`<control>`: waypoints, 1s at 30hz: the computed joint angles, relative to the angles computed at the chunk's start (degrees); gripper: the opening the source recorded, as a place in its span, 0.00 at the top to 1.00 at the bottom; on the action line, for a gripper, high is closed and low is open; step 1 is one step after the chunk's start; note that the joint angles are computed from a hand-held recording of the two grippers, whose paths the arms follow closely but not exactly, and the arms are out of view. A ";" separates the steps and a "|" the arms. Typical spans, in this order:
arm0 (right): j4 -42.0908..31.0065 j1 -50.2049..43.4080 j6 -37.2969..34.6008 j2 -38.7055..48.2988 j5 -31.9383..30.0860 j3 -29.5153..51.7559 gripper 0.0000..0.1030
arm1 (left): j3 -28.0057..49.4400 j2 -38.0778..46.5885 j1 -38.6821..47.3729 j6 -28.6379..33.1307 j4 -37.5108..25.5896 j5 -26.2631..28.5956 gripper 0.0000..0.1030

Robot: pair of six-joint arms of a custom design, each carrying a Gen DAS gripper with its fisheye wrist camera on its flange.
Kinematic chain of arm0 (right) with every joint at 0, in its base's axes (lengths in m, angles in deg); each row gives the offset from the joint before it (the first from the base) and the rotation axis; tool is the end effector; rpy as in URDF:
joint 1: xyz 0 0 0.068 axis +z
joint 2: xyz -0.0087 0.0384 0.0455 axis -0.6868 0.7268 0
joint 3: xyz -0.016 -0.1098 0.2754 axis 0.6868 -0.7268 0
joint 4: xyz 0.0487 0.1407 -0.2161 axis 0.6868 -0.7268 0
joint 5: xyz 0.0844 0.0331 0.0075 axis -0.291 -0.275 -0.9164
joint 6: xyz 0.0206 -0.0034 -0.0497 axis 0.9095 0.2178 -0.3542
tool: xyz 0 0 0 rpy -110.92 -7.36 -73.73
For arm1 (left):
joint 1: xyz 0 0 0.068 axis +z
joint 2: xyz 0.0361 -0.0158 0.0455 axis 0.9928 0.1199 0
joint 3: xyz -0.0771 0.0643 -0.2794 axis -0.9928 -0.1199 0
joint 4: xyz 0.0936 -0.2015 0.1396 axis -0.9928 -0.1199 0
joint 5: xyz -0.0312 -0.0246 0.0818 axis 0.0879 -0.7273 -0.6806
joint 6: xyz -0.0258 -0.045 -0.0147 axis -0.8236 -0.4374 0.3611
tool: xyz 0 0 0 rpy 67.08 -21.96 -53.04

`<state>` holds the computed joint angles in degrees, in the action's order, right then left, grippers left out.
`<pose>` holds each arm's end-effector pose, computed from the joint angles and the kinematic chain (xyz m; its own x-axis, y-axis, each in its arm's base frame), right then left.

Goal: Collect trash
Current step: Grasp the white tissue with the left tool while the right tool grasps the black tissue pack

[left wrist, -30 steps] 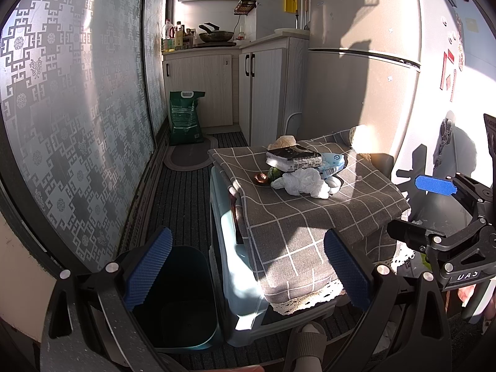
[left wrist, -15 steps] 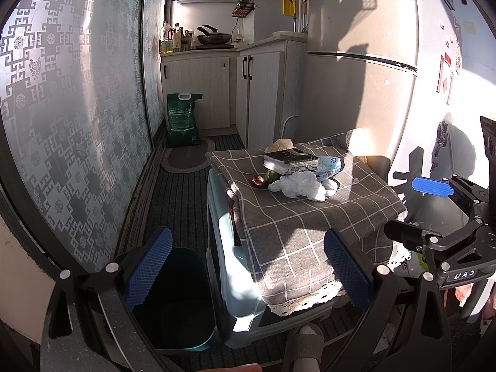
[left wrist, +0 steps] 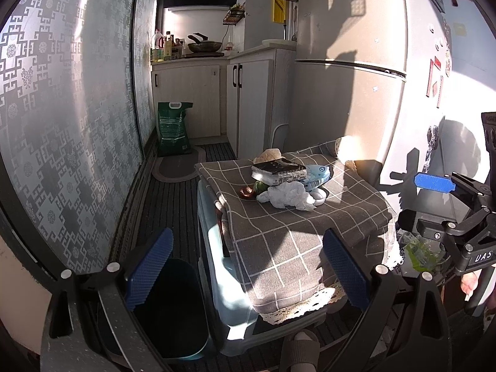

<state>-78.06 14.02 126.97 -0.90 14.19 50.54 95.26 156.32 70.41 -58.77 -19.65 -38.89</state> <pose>0.1517 0.1930 0.2788 -0.5719 0.0039 -0.8203 -0.0307 0.9992 0.0262 0.2784 -0.0763 0.2222 -0.4261 0.2902 -0.8569 0.6027 0.7974 -0.0296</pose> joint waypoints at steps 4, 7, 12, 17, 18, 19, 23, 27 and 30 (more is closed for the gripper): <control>-0.10 -0.76 -1.44 -1.27 -1.66 0.39 0.08 | 1.11 0.86 -1.28 0.12 -0.36 0.70 0.16; 0.47 -2.33 -3.03 -2.49 -4.10 0.31 0.12 | 2.79 2.48 -2.18 0.27 -1.58 2.72 0.19; 1.55 -7.43 -5.87 -4.97 -9.96 -0.52 0.23 | 6.96 6.81 -5.80 1.35 -4.48 0.58 0.32; 3.60 -13.61 -10.75 -5.05 -16.65 0.12 0.33 | 12.43 13.18 -7.02 1.81 -7.07 1.48 0.47; 3.92 -14.82 -11.77 -4.51 -18.13 0.52 0.35 | 13.67 14.43 -7.06 1.68 -7.57 1.95 0.47; 4.29 -16.01 -12.75 -3.89 -19.62 0.92 0.36 | 14.64 15.53 -6.96 1.57 -7.73 2.62 0.48; 5.58 -20.38 -16.22 -1.04 -24.92 2.60 0.43 | 19.17 19.79 -7.98 2.18 -9.36 1.80 0.53; 7.30 -23.66 -17.96 1.63 -29.04 3.70 0.43 | 23.86 24.49 -8.55 2.77 -10.92 1.53 0.53; 8.44 -26.13 -18.86 3.58 -32.28 4.49 0.43 | 26.74 27.67 -8.19 2.75 -11.59 3.06 0.53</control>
